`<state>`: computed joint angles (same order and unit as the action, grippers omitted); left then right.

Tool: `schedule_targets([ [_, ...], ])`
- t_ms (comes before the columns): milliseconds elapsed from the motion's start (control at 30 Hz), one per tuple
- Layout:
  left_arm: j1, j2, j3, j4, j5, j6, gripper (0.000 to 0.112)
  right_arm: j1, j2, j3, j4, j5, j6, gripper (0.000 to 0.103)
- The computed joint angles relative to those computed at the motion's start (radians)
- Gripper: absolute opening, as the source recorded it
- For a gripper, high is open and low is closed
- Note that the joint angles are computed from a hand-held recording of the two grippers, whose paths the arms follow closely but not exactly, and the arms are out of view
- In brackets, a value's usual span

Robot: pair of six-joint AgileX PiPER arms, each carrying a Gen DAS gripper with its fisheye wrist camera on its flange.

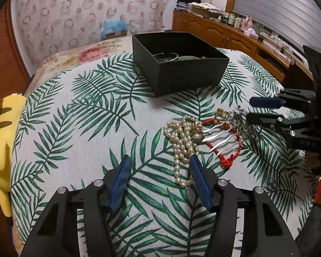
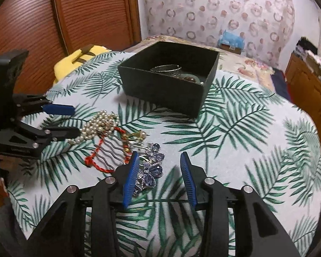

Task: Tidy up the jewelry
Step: 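Withdraw both grippers from the box back to the remaining jewelry, then grasp the pearl necklace with the left gripper while the right gripper grasps the blue brooch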

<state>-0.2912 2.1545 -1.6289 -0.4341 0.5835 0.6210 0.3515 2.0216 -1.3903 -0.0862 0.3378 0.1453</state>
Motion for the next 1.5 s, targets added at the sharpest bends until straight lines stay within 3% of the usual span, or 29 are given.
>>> schedule_targets([
  [200, -0.003, -0.017, 0.035, 0.038, -0.025, -0.017, 0.034, -0.001, -0.01, 0.014, -0.144, -0.004, 0.131, 0.043],
  [433, -0.016, -0.013, 0.035, 0.017, -0.033, 0.004, 0.032, -0.009, 0.0, 0.012, -0.032, -0.023, 0.04, 0.043],
  [533, -0.028, -0.007, 0.03, 0.043, -0.049, -0.011, 0.022, -0.002, 0.017, -0.003, -0.063, -0.015, 0.076, 0.043],
  [600, -0.032, -0.006, 0.029, 0.062, -0.061, -0.023, 0.006, -0.002, 0.025, -0.007, -0.06, -0.014, 0.08, 0.043],
  [633, -0.028, -0.002, 0.021, 0.046, -0.05, -0.011, 0.005, -0.001, 0.024, -0.003, -0.069, -0.022, 0.091, 0.045],
  [1167, 0.04, -0.051, 0.022, -0.14, -0.092, 0.082, 0.005, -0.028, 0.021, -0.002, -0.129, -0.004, 0.121, 0.048],
  [1433, 0.04, -0.062, -0.017, -0.188, -0.095, 0.102, 0.005, -0.045, 0.037, -0.011, 0.09, -0.023, -0.061, 0.048],
  [1500, 0.034, -0.066, -0.023, -0.191, -0.097, 0.103, 0.005, -0.054, 0.039, -0.01, 0.212, -0.024, -0.175, 0.044],
])
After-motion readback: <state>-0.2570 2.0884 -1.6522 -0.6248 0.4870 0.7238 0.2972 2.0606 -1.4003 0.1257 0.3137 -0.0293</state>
